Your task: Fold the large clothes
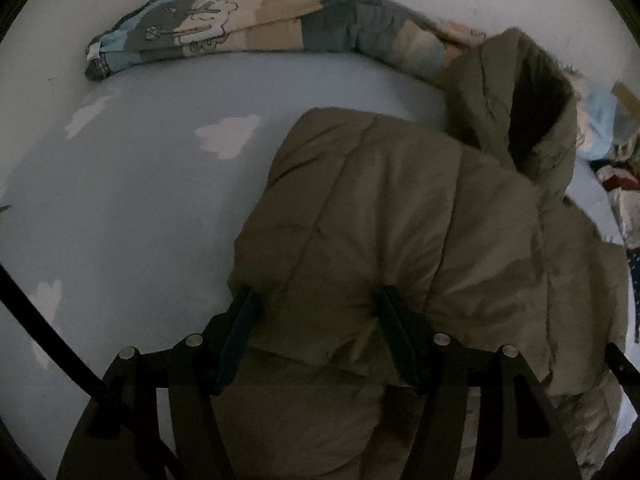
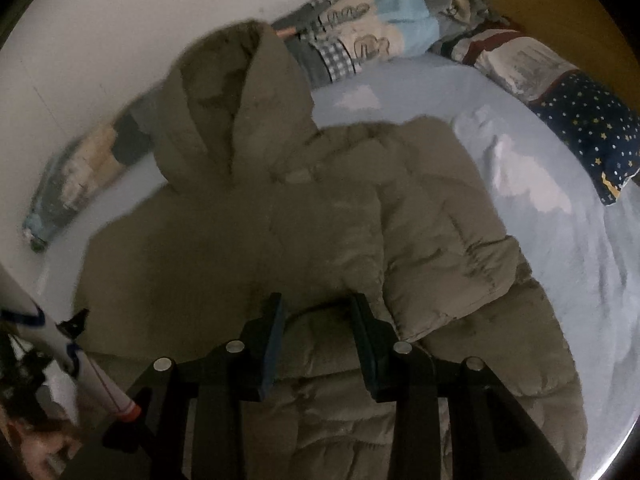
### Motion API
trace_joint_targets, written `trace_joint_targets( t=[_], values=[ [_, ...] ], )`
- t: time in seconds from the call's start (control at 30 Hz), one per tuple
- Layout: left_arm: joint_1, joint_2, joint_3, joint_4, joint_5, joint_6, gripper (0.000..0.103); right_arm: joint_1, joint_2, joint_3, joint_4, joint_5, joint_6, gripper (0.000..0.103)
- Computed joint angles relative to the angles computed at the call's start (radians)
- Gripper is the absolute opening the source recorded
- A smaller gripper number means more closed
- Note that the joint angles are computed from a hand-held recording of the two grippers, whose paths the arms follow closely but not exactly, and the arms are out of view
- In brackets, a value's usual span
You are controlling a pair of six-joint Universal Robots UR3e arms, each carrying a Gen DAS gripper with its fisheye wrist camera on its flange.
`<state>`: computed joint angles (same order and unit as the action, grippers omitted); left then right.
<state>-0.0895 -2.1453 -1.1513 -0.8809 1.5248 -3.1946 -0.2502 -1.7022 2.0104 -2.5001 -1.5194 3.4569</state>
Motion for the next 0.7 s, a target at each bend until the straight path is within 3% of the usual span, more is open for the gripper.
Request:
trace_joint_targets(
  t=[0.2, 0.27, 0.47, 0.7],
  values=[
    [-0.017, 0.006, 0.032, -0.058, 0.034, 0.005, 0.064, 0.065, 0.099, -0.056, 0.036, -0.088, 0.004, 0.037],
    [-0.023, 0.032, 0.021, -0.047, 0.039, -0.009, 0.063, 0.05, 0.094, -0.046, 0.036, -0.073, -0.005, 0.037],
    [-0.062, 0.169, -0.097, 0.082, -0.059, 0.016, 0.064, -0.004, -0.004, -0.015, 0.038, -0.007, 0.025, 0.037],
    [-0.172, 0.119, -0.082, 0.079, 0.012, 0.085, 0.064, 0.013, -0.05, -0.009, 0.012, -0.029, -0.001, 0.037]
  ],
)
